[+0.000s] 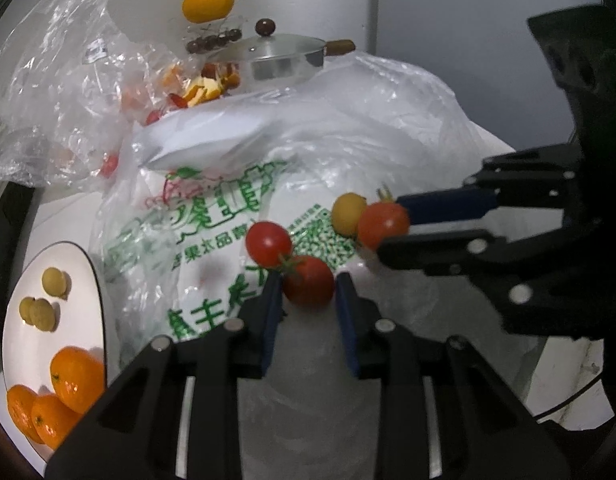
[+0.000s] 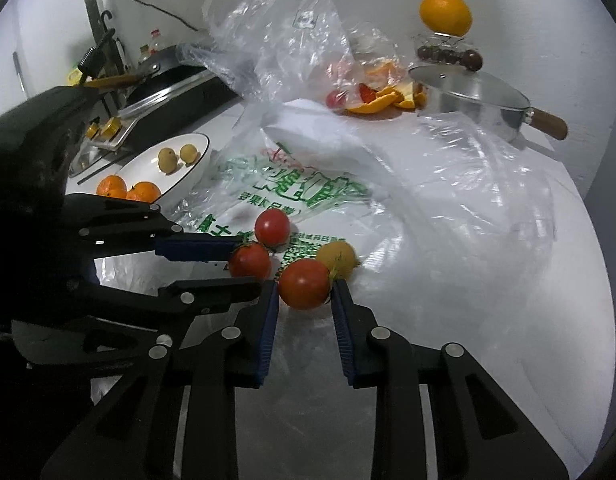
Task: Organize fruits
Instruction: 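Close the left gripper on a cherry tomato while the right gripper grasps another tomato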
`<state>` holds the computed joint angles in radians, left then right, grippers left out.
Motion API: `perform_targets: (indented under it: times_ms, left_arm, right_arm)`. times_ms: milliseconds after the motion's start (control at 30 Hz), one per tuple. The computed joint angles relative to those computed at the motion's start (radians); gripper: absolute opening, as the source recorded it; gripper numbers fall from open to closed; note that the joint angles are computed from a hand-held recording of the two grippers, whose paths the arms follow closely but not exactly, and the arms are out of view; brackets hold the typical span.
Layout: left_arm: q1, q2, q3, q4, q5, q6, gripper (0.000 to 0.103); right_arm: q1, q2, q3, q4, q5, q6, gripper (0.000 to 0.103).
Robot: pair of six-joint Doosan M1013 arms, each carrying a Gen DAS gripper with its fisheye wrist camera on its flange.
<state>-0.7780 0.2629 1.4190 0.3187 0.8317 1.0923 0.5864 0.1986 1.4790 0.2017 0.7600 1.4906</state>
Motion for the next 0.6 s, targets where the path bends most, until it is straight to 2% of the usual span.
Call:
perform_targets:
  times_ms: [267, 600]
  left_arm:
    - [-0.011, 0.0, 0.003, 0.007, -0.004, 0.022, 0.028]
    - [-0.021, -0.035, 0.025, 0.046, -0.02, -0.029, 0.027]
  right_arm:
    - [-0.005, -0.018, 0.016, -0.012, -0.023, 0.015, 0.029]
    - [0.007, -0.03, 0.016, -0.034, -0.035, 0.027, 0.029]
